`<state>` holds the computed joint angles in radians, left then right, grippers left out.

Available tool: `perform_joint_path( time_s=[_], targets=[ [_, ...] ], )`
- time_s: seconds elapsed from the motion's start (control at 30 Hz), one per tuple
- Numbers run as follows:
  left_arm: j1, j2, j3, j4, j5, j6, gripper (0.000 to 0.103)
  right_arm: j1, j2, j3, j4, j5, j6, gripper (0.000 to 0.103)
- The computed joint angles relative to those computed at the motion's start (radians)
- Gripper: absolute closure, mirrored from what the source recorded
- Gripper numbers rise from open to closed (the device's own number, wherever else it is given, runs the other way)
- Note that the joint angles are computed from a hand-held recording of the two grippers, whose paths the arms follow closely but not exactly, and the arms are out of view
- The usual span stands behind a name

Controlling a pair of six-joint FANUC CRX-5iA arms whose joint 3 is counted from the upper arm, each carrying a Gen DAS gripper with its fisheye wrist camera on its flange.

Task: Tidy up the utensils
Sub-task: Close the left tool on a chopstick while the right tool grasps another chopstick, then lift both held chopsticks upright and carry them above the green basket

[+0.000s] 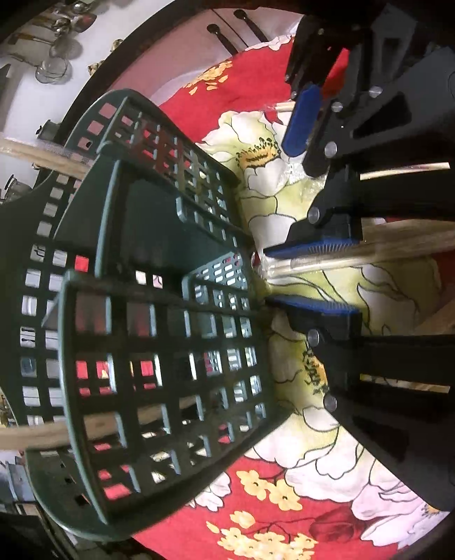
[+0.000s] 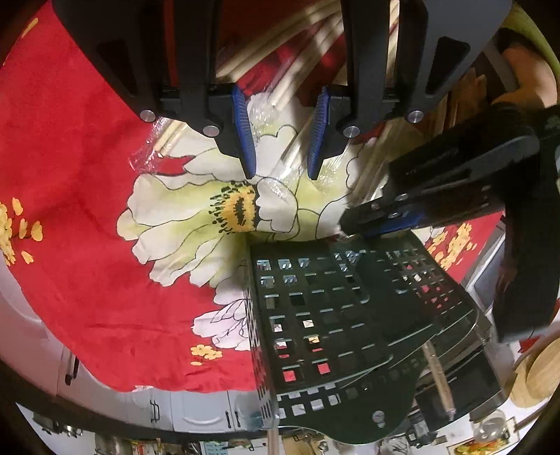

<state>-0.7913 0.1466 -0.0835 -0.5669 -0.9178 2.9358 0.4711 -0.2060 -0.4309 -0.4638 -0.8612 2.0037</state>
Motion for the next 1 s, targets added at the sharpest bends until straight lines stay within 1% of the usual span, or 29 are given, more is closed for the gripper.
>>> perform_joint_path(
  time_s=[0.1,0.17,0.23,0.27,0.3,0.37,0.47,0.53,0.6,0.7,0.73,0.83,0.93,1.0],
  targets=[
    [0.009,-0.040,-0.050,0.004,0.034,0.021,0.093,-0.013,0.035,0.031,-0.012,-0.025,0.001,0.075],
    [0.017,-0.068,-0.087,0.009,0.067,0.038,0.094,-0.023,0.056,0.051,-0.026,-0.043,0.002,0.075],
    [0.025,-0.098,-0.119,0.017,0.091,0.054,0.094,-0.028,0.069,0.063,-0.033,-0.052,0.000,0.081],
    [0.033,-0.114,-0.139,0.025,0.112,0.061,0.094,-0.030,0.075,0.068,-0.034,-0.054,0.000,0.084],
    [0.044,-0.136,-0.167,0.037,0.141,0.075,0.094,-0.037,0.082,0.076,-0.040,-0.059,0.002,0.086],
    [0.058,-0.169,-0.202,0.047,0.166,0.088,0.094,-0.053,0.088,0.087,-0.061,-0.073,0.015,0.095],
    [0.085,-0.228,-0.269,0.073,0.226,0.113,0.095,-0.080,0.083,0.093,-0.100,-0.090,0.047,0.096],
    [0.095,-0.255,-0.297,0.081,0.243,0.125,0.095,-0.102,0.074,0.097,-0.135,-0.104,0.077,0.096],
    [0.106,-0.279,-0.316,0.092,0.240,0.117,0.095,-0.118,0.057,0.093,-0.172,-0.112,0.111,0.097],
    [0.139,-0.310,-0.357,0.138,0.282,0.087,0.095,-0.133,0.016,0.082,-0.207,-0.113,0.157,0.097],
    [0.152,-0.313,-0.364,0.160,0.291,0.062,0.095,-0.136,-0.001,0.079,-0.217,-0.113,0.175,0.097],
    [0.168,-0.326,-0.379,0.180,0.289,0.017,0.095,-0.149,-0.040,0.076,-0.246,-0.121,0.211,0.097],
    [0.151,-0.301,-0.349,0.153,0.271,0.030,0.098,-0.169,-0.073,0.075,-0.274,-0.138,0.245,0.097],
    [0.122,-0.291,-0.326,0.109,0.261,0.068,0.098,-0.181,-0.095,0.076,-0.291,-0.145,0.267,0.097]
  ],
)
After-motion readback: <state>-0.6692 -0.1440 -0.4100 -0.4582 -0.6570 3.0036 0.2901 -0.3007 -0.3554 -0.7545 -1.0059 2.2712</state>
